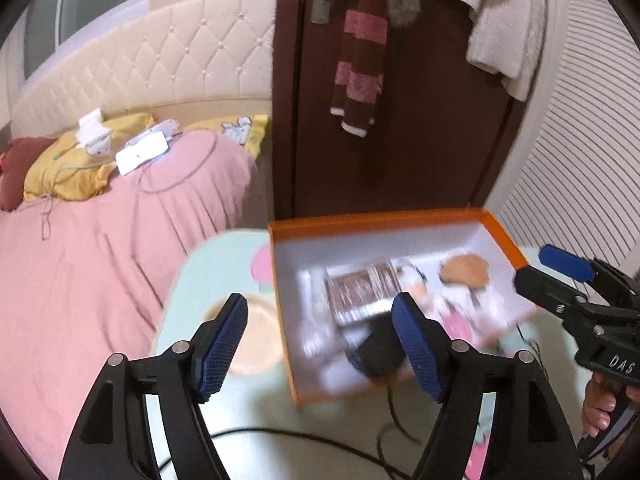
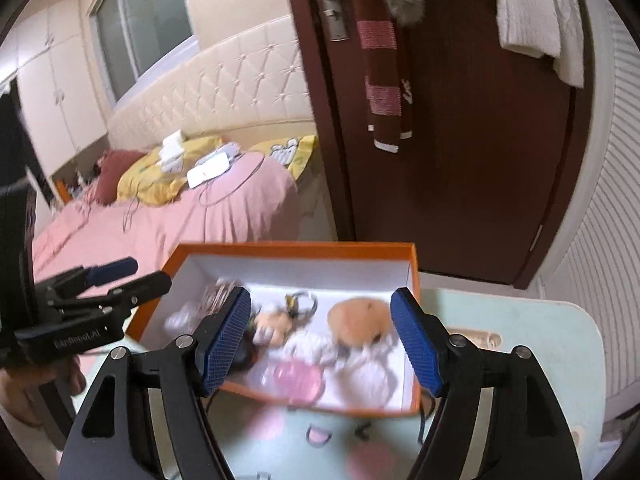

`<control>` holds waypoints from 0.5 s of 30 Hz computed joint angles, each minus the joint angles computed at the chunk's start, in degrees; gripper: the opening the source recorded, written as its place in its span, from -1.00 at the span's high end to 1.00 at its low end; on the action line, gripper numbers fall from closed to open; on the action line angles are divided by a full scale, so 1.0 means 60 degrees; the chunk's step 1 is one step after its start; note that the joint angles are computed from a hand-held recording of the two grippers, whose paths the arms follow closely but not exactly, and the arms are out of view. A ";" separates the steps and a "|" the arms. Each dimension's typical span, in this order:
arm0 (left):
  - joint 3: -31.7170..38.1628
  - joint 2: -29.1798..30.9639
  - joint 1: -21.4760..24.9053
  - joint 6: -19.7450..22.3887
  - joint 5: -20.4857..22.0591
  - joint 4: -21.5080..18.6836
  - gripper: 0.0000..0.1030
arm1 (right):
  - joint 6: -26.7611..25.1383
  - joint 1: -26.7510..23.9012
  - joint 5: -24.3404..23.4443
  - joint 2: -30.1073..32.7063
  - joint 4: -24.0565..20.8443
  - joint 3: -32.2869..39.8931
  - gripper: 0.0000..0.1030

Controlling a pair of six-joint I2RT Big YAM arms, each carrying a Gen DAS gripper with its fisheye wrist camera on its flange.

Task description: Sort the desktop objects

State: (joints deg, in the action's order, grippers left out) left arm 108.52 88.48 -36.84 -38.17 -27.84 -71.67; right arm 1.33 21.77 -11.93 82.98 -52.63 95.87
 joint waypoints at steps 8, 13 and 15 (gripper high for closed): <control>-0.0445 0.0086 -0.0816 -0.0582 -0.0134 -0.0462 -0.55 | 0.0038 0.0596 0.0866 -0.1086 0.0055 -0.1493 -0.42; -0.0850 -0.0038 -0.1131 -0.1245 -0.0228 -0.0429 -0.56 | 0.0385 0.0628 0.1161 -0.1388 -0.0246 -0.2176 -0.42; -0.0880 0.0055 -0.1243 -0.1300 -0.0276 -0.0533 -0.56 | 0.0458 0.0636 0.1326 -0.1514 -0.0297 -0.2446 -0.42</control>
State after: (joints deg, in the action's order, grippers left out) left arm 103.24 88.81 -44.30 -45.97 -29.49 -74.86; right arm 4.08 25.59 -3.97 73.89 -54.41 81.19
